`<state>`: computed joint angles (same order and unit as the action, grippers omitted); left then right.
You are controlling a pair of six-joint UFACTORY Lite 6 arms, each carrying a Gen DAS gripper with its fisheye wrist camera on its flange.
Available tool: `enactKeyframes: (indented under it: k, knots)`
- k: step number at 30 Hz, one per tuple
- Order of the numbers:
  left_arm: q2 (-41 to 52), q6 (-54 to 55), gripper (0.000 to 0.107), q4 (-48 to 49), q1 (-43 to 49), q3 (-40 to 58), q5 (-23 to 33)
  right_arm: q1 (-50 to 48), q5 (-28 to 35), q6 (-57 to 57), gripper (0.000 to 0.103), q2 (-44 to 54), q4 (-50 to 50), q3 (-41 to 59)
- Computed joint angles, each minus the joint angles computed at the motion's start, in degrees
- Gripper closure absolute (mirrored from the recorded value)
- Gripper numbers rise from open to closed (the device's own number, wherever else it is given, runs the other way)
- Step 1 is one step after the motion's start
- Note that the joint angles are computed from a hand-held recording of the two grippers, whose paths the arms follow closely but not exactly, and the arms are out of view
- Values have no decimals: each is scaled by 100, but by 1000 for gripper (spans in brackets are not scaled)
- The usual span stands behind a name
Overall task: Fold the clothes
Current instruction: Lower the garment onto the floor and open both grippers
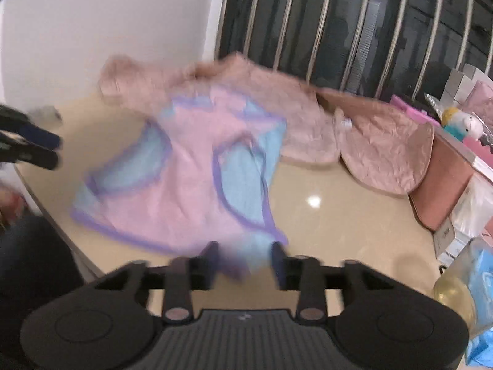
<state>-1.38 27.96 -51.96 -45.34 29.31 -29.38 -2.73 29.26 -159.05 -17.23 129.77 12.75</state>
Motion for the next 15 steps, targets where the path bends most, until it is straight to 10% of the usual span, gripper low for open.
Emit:
enactKeyframes:
  k: [4, 8, 12, 13, 14, 15]
  knots:
    - [2111, -225, 53, 673, 1286, 1963, 590, 12, 527, 73, 54, 1197, 0, 1277]
    - [3454, -44, 56, 298, 1549, 3404, 830, 1113, -381, -1559, 60, 3596, 2101, 3644]
    - [4089, 628, 57, -295, 1491, 4034, 636, 1405, -1233, -822, 72, 5466, 1377, 5850]
    - [4153, 861, 65, -453, 1466, 4124, 572, 1444, -1431, -435, 76, 5841, 991, 6336]
    - [4110, 906, 98, -481, 1450, 4066, 478, 1477, -1600, -142, 83, 6144, 749, 6724]
    - [4065, 969, 102, -530, 1431, 4010, 385, 1456, -1628, 320, 87, 6329, 407, 6966]
